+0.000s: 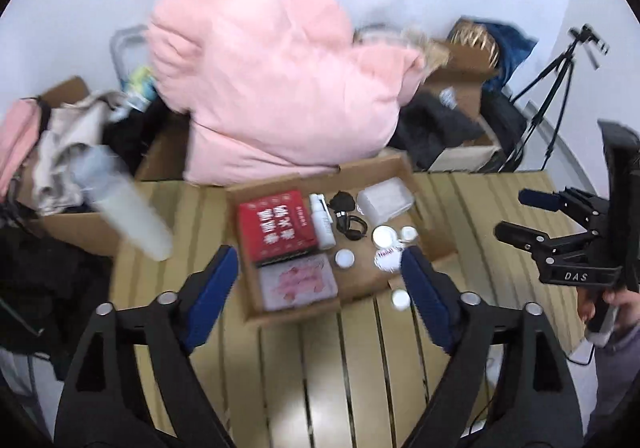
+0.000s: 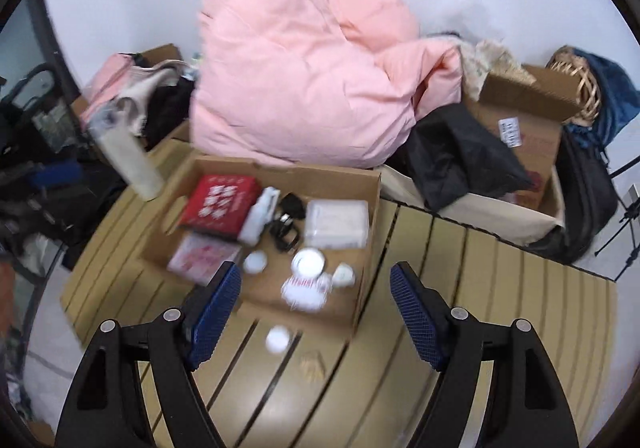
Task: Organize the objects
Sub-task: 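Withdraw both grippers from the tray toward the last items, then grasp the round white lid with the left gripper while the right gripper grasps the gold box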
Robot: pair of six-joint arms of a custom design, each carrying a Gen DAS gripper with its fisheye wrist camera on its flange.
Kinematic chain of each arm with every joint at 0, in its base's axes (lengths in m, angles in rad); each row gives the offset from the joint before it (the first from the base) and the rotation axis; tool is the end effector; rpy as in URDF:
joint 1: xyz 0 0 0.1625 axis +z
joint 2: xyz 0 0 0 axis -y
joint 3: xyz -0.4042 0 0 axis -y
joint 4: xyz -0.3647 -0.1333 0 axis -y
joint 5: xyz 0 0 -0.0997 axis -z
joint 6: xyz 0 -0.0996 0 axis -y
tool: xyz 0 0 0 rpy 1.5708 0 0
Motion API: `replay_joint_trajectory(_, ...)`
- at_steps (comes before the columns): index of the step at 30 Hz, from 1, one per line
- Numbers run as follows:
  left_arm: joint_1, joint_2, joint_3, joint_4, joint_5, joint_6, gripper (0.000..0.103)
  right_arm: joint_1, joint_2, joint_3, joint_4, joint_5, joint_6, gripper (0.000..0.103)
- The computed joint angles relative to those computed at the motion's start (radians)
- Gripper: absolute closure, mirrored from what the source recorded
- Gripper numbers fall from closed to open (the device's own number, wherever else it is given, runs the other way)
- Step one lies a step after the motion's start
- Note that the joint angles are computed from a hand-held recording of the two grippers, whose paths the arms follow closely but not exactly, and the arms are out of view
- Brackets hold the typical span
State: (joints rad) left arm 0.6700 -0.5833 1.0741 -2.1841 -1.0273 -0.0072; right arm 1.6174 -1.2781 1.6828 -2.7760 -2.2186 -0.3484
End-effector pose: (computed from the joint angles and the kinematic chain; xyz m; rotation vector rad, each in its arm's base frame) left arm -0.4875 -0.6220 0.1408 1.1110 2.4244 -0.4728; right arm 0.1001 -0.5743 0.4222 0.1291 -2.2857 0.8337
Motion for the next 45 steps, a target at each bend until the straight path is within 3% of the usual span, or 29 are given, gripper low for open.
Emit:
replay_joint_trajectory(1, -0.015, -0.052, 0.052, -0.017, 0.01, -0.009, 0.016, 0.03, -0.04, 0.04, -0.004, -0.021, 0.001, 0.022)
replay_joint_trajectory(3, -0.055, -0.149, 0.135, -0.014, 0.076, -0.031, 0.002, 0.088, -0.125, 0.12, -0.013, -0.051, -0.002, 0.022)
replay_joint_trajectory(5, -0.096, -0.241, 0.199, 0.019, 0.131, -0.032, 0.001, 0.136, -0.204, 0.171, 0.019, -0.06, 0.037, 0.022)
replay_joint_trajectory(8, -0.138, -0.373, 0.278, 0.017, 0.125, -0.048, 0.0, 0.214, -0.336, 0.225, 0.142, -0.064, 0.135, 0.022)
replay_joint_trajectory(11, -0.174, -0.489, 0.341, -0.004, 0.131, -0.084, 0.0, 0.313, -0.441, 0.254, 0.262, -0.12, 0.193, 0.022)
replay_joint_trajectory(16, -0.219, -0.597, 0.413, -0.071, 0.209, -0.093, 0.0, 0.443, -0.509, 0.256, 0.399, -0.245, 0.268, 0.022)
replay_joint_trajectory(21, -0.211, -0.64, 0.47, -0.007, 0.227, -0.189, 0.0, 0.478, -0.545, 0.295, 0.384, -0.265, 0.28, 0.022)
replay_joint_trajectory(24, -0.2, -0.641, 0.526, 0.056, 0.243, -0.225, 0.0, 0.45, -0.557, 0.35, 0.361, -0.26, 0.265, 0.022)
replay_joint_trajectory(28, -0.182, -0.65, 0.672, -0.063, 0.211, -0.2, 0.0, 0.401, -0.585, 0.433, 0.333, -0.242, 0.216, 0.022)
replay_joint_trajectory(31, -0.161, -0.596, 0.815, -0.244, 0.181, -0.083, 0.0, 0.323, -0.582, 0.539, 0.105, -0.208, 0.045, 0.022)
replay_joint_trajectory(33, -0.141, -0.528, 0.896, -0.429, 0.135, -0.008, 0.0, 0.204, -0.579, 0.599, -0.038, -0.095, -0.031, 0.022)
replay_joint_trajectory(35, -0.113, -0.426, 0.931, -0.602, 0.064, 0.054, 0.0, 0.08, -0.563, 0.627, -0.11, 0.03, -0.052, 0.022)
replay_joint_trajectory(37, -0.09, -0.294, 0.91, -0.731, 0.035, 0.096, 0.0, -0.031, -0.497, 0.651, -0.229, 0.124, -0.121, 0.022)
replay_joint_trajectory(40, -0.054, -0.134, 0.827, -0.83, -0.011, 0.144, 0.001, -0.13, -0.348, 0.647, -0.395, 0.18, -0.234, 0.023)
replay_joint_trajectory(42, -0.027, -0.023, 0.748, -0.883, -0.021, 0.168, 0.01, -0.178, -0.253, 0.623, -0.467, 0.215, -0.273, 0.026)
replay_joint_trajectory(45, 0.014, 0.09, 0.621, -0.849, -0.065, 0.16, 0.021, -0.198, -0.084, 0.548, -0.561, 0.176, -0.328, 0.035)
